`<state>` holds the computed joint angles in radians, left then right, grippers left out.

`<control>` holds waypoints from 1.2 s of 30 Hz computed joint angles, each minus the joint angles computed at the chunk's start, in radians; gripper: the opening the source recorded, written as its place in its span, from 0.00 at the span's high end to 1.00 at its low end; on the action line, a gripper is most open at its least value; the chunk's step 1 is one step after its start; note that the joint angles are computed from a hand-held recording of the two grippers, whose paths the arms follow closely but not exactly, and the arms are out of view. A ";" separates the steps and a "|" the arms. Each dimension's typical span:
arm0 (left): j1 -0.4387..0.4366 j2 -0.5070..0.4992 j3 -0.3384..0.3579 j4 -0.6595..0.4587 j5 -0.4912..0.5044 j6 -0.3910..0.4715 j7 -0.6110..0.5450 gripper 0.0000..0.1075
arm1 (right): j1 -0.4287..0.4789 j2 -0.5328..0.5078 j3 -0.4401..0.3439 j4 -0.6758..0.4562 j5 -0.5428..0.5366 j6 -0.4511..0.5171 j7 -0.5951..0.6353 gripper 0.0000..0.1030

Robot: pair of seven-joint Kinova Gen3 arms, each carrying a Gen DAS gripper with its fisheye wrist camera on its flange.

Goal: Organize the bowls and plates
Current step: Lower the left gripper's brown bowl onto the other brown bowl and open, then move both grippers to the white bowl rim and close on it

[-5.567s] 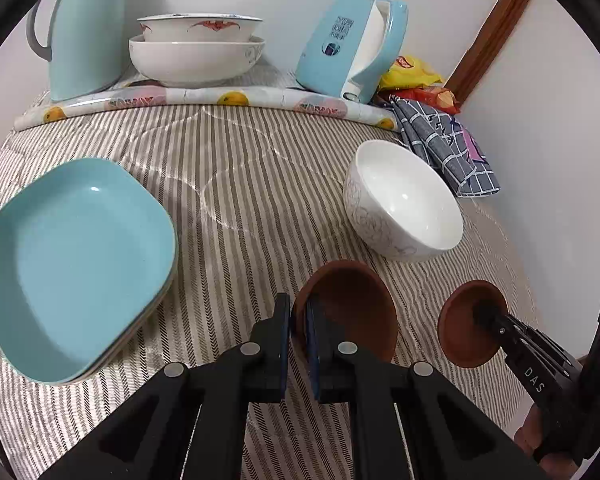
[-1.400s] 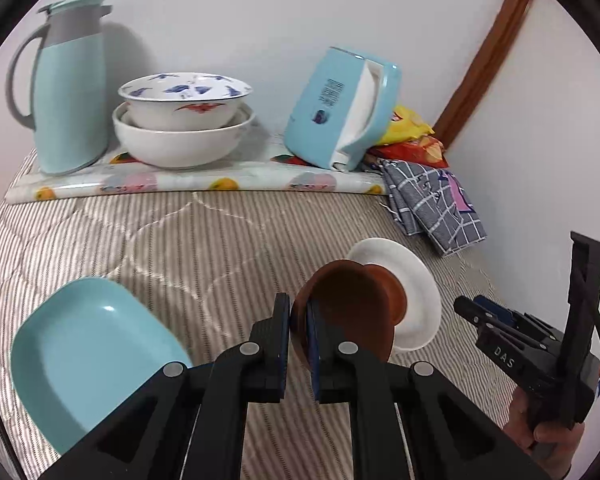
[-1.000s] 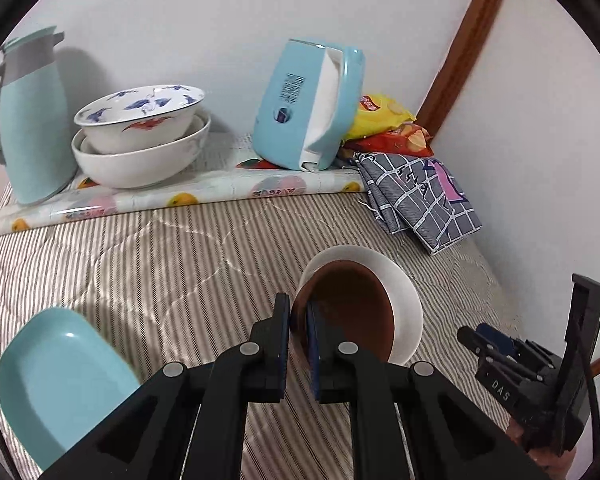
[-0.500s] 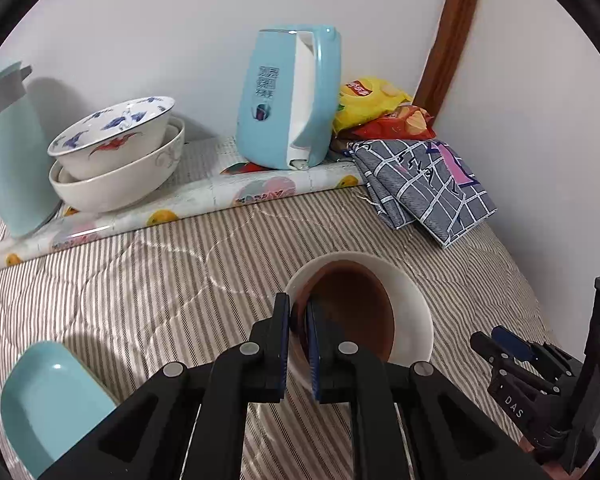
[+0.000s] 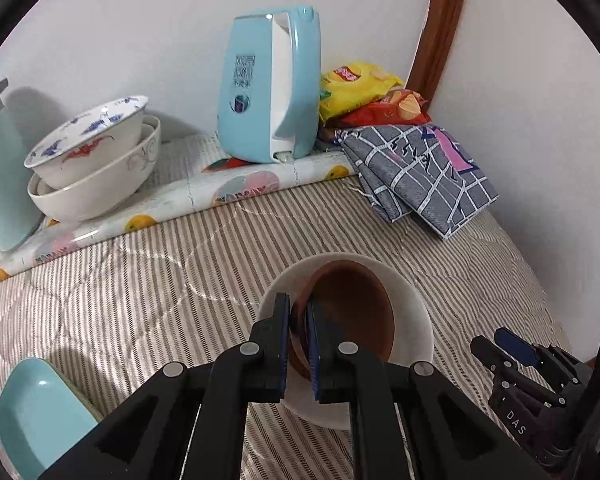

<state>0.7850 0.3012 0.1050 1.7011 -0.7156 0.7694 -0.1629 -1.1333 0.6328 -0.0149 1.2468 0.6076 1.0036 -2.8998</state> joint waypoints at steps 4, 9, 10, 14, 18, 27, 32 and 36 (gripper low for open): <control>-0.017 0.010 0.002 0.002 0.029 -0.027 -0.019 0.92 | -0.001 0.002 -0.002 0.000 0.000 -0.004 -0.001 0.67; -0.022 0.027 -0.005 -0.006 0.061 -0.034 -0.049 0.92 | 0.001 0.010 -0.002 -0.010 -0.005 -0.002 0.014 0.67; -0.022 0.030 -0.007 -0.008 0.065 -0.034 -0.055 0.92 | 0.001 0.011 -0.002 -0.012 -0.006 -0.002 0.016 0.67; -0.022 0.038 -0.015 -0.014 0.085 -0.037 -0.072 0.91 | 0.005 0.016 -0.002 -0.014 -0.015 -0.003 0.023 0.66; -0.024 0.050 -0.016 -0.028 0.107 -0.021 -0.101 0.91 | 0.006 0.023 -0.001 -0.019 -0.022 -0.003 0.029 0.62; 0.018 0.018 -0.029 -0.013 0.039 -0.010 -0.073 0.76 | -0.009 0.027 0.002 -0.027 -0.029 0.007 0.033 0.62; 0.029 -0.014 -0.012 0.006 -0.014 0.017 -0.028 0.71 | -0.029 0.025 0.003 -0.048 -0.016 0.028 0.035 0.62; 0.017 -0.041 0.005 0.033 -0.029 0.032 0.013 0.71 | -0.046 0.022 0.004 -0.066 -0.003 0.047 0.037 0.61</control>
